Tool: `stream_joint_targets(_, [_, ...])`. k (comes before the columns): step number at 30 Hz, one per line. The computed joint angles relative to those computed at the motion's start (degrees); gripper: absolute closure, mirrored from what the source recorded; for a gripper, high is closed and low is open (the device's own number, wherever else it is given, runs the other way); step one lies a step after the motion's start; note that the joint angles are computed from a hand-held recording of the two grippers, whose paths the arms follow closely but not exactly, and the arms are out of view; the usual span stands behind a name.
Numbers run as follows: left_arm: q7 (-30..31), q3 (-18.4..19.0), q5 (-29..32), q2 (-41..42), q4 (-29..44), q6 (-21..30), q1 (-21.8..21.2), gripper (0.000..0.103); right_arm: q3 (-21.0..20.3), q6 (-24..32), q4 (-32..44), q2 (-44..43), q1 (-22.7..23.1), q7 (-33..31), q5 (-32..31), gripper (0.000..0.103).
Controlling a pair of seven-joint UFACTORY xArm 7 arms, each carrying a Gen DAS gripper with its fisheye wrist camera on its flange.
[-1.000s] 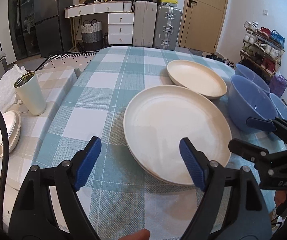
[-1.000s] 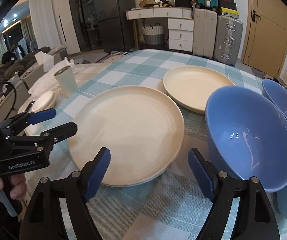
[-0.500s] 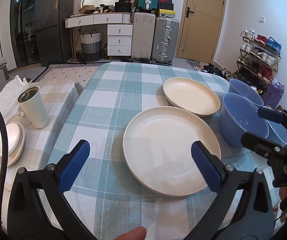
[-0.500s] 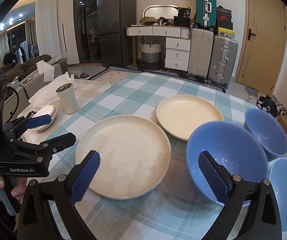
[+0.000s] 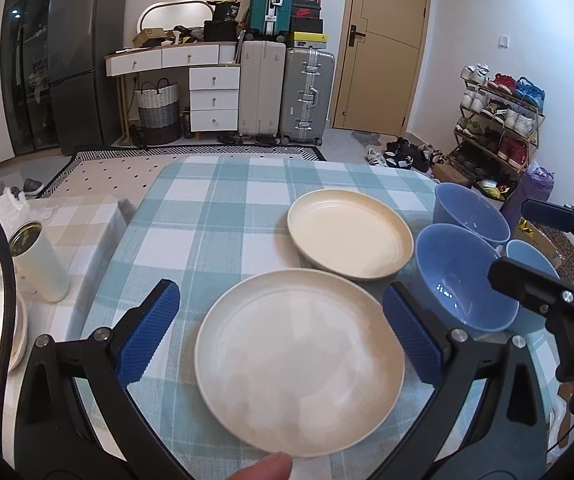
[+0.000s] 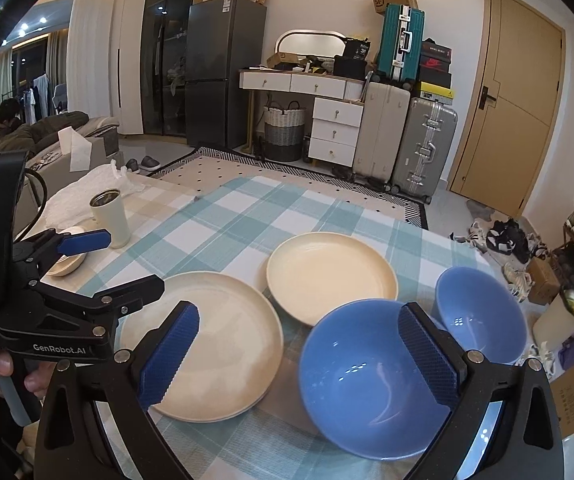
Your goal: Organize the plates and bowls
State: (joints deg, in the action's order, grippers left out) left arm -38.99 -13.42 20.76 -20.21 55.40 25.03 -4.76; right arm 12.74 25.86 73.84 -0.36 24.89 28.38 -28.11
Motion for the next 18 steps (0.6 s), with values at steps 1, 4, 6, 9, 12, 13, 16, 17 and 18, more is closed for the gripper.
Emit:
stream_joint_targets(1, [0.34, 0.15, -0.35, 1.14, 1.06, -0.23, -0.19, 0.002, -0.12, 0.36, 0.67, 0.33, -0.09, -0.84, 0.64, 0.002])
stream_joint_targets(4, [1.29, 1.09, -1.80, 4.20, 3.97, -0.60, -1.07, 0.002, -0.66, 1.46, 2.99, 1.52, -0.36, -3.09, 2.58, 0.002])
stream_joint_targets(6, [1.84, 1.66, -2.45, 5.93, 5.87, -0.48, -1.62, 0.002, -1.17, 1.67, 4.42, 2.25, -0.62, -4.34, 4.00, 0.001])
stream_joint_targets(9, [1.18, 1.75, -0.72, 8.19, 8.60, -0.10, -1.52, 0.002, -2.00, 2.38, 6.78, 3.62, -1.24, -5.72, 7.22, 0.001])
stream_joint_targets(12, [1.29, 2.72, -0.47, 10.40, 11.22, 0.54, -2.09, 0.002, -2.67, 3.02, 9.26, 5.27, -1.92, -8.05, 11.21, 0.001])
stream_joint_targets(13, [1.50, 3.12, -0.82, 11.09, 12.00, 0.66, -2.41, 0.002, -2.85, 3.19, 9.97, 5.76, -2.08, -8.72, 12.23, 0.001])
stream_joint_targets(16, [2.11, 4.18, -1.02, 13.25, 14.20, 0.76, -2.98, 0.002, -3.50, 4.46, 12.77, 7.64, -2.19, -9.77, 13.40, 0.001])
stream_joint_targets(17, [1.71, 4.31, -0.49, 14.13, 15.25, 1.25, -3.09, 0.002, -3.67, 5.09, 14.11, 8.56, -2.27, -10.36, 14.05, 0.001])
stream_joint_targets(18, [2.05, 4.75, -0.66, 14.97, 16.12, 1.43, -3.30, 0.002, -3.77, 5.57, 15.09, 9.32, -2.30, -10.90, 14.79, 0.001])
